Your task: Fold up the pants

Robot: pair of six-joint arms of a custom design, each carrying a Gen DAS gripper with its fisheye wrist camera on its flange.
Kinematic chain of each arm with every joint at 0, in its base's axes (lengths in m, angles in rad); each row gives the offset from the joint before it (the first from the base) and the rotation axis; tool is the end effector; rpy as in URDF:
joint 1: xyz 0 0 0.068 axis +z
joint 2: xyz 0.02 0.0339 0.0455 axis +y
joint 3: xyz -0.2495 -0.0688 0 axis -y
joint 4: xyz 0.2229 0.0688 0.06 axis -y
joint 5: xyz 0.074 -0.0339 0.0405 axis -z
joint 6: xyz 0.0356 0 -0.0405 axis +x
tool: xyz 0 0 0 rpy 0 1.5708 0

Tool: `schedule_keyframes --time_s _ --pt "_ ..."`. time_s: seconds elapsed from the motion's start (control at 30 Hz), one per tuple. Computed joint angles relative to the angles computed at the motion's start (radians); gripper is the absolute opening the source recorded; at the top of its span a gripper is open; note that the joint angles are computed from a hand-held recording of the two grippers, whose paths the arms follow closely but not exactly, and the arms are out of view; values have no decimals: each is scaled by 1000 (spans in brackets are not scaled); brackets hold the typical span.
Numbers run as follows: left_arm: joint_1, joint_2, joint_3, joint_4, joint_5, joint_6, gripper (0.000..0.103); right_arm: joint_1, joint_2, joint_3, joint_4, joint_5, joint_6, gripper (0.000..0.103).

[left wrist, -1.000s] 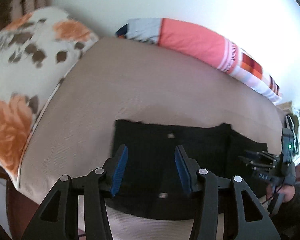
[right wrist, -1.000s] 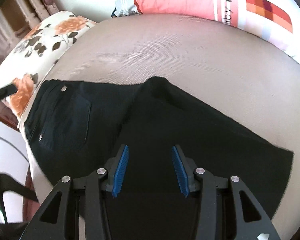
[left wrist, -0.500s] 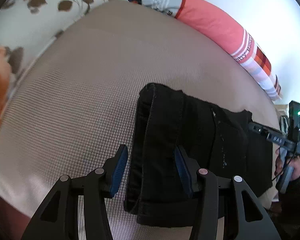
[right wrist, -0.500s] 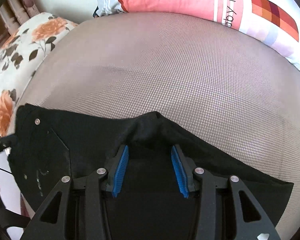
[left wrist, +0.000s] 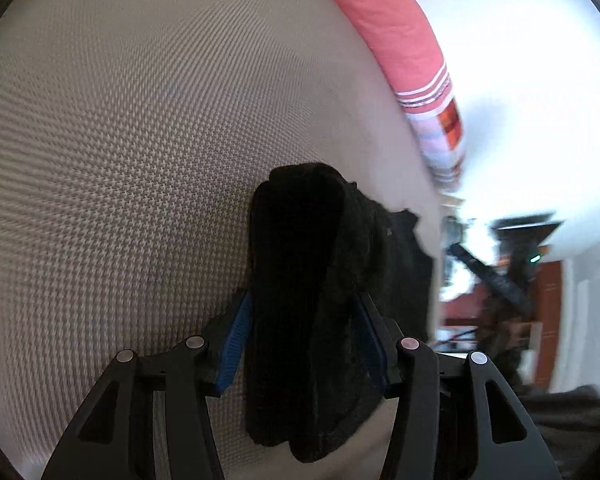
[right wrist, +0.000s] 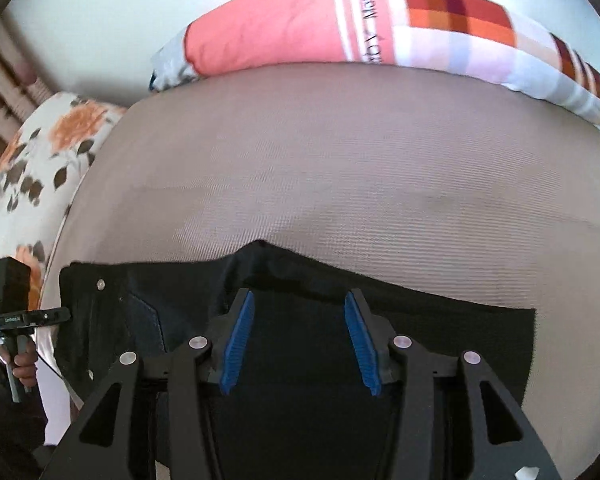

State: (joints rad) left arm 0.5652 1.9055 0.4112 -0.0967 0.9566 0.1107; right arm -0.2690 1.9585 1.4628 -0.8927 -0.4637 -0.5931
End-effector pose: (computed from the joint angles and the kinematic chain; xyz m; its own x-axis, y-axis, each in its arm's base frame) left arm 0.1650 0.0702 0.0370 -0.8748 -0.4794 -0.0702 -0.2274 0.5341 -0.8143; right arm 0.3495 -0.0798 0.1872 -0.8753 -0.2773 -0.3962 -0.3976 0.8789 0.2633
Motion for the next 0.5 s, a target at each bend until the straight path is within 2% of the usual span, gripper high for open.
schedule_keyframes --time_s 0.07,0.13,0.27,0.4,0.5 --pt "24 83 77 -107 48 94 51 -5 -6 4 -2 -12 23 48" --pt "6 103 113 -156 48 123 49 -5 -7 4 -6 -28 43 49" --pt "-64 82 99 -108 51 93 45 11 -10 -19 5 -37 51 49" --pt "-114 38 12 108 40 -86 38 23 -7 -49 -2 -60 42 49" --pt "-172 -48 -113 359 -25 -297 33 23 -27 -89 3 -71 20 49"
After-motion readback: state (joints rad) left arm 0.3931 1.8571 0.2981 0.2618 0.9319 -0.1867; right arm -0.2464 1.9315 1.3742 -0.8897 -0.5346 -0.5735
